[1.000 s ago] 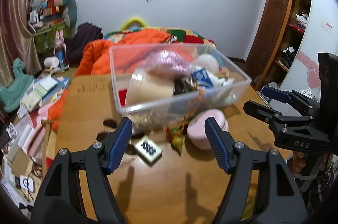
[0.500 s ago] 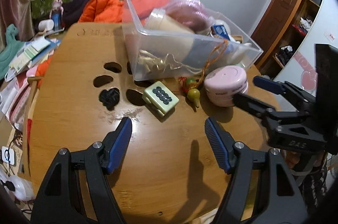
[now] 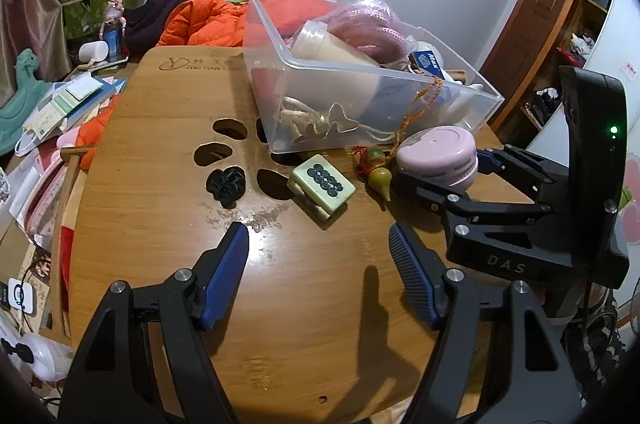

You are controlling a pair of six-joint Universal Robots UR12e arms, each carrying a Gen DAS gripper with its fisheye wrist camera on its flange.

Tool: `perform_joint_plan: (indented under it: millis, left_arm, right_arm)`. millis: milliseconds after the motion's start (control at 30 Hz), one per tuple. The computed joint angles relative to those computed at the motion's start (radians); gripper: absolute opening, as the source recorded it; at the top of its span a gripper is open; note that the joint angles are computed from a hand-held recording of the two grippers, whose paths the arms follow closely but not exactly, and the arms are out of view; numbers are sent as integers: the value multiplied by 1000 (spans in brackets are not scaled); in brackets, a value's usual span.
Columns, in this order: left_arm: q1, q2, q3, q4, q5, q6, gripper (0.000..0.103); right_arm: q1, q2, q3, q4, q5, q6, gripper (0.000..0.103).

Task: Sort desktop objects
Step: 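Grasp the pink round fan with the right gripper while the left grasps the green mahjong tile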

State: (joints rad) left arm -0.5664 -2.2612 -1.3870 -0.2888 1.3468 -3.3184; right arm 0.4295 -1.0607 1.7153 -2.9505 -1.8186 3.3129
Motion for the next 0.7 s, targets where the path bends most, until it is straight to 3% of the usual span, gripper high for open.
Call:
perform_joint_plan:
  millis: [367,600,667,700]
  left_arm:
    - [-20,-30,64,-44,84,25,73]
    - [-38,-56,115,-76,146,52,65]
    - [-41,-60,120,-75,158,56,60]
    - [-43,-65,130,-91,164,61,52]
  right_arm:
    - [-24,-39,72,-99,73,62,61]
    - [-33,-65,109,-155,84,95,61]
    - [-36,-69,117,-161,90,108,61]
    - [-37,-70,120,-162,89,113,61]
